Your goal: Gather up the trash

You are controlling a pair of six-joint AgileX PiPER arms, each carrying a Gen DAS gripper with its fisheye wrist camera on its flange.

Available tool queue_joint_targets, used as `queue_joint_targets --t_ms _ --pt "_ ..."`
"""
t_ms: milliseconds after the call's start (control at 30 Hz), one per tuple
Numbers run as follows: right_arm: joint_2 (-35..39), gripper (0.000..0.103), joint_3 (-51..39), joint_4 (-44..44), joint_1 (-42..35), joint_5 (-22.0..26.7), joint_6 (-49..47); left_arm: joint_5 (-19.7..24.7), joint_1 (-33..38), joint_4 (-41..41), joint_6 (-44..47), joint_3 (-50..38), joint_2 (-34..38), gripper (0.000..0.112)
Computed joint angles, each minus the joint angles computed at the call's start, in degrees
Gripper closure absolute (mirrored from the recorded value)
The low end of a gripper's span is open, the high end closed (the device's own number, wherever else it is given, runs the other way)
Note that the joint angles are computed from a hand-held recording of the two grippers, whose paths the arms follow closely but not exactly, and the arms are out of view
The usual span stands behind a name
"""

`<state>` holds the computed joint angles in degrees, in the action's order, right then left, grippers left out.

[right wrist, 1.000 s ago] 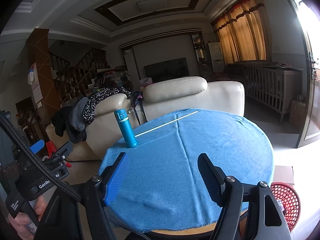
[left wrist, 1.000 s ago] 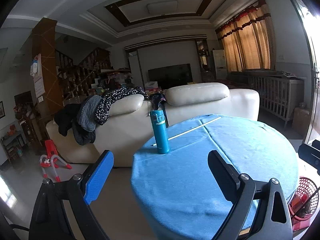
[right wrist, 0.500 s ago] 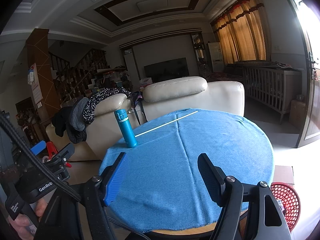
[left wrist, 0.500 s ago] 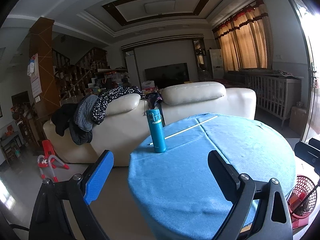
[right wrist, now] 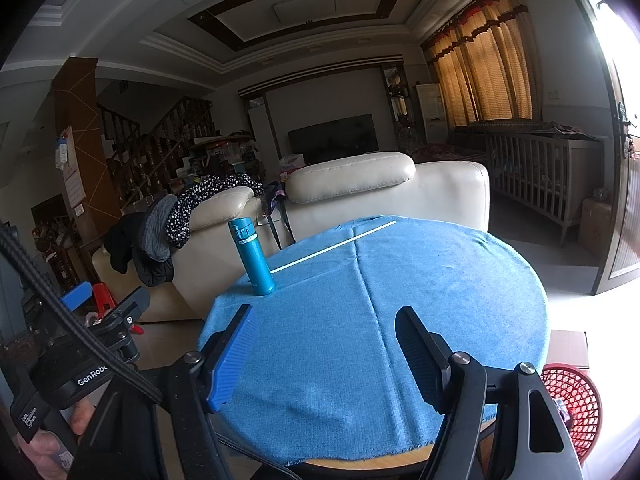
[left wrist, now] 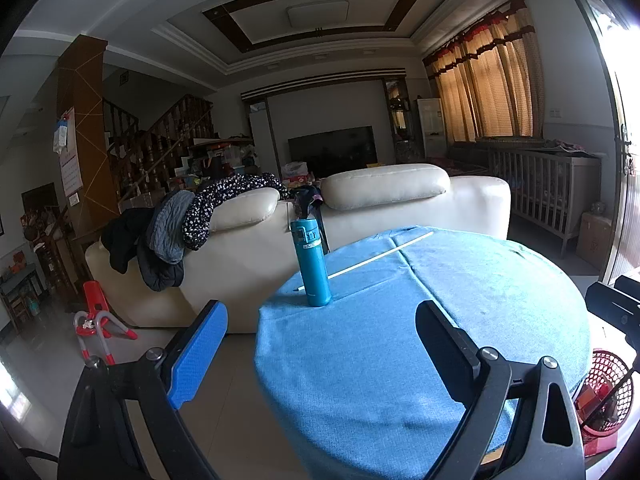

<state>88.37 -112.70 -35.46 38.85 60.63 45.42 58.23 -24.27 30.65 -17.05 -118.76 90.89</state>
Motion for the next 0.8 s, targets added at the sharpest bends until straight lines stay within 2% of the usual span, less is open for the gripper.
queue_joint_targets --t_ms 800 --pt "0.22 0.028 -0.54 -1.29 0.74 1.01 1.55 0.61 -0.31 -0.78 0.9 -1.48 0.82 0.017"
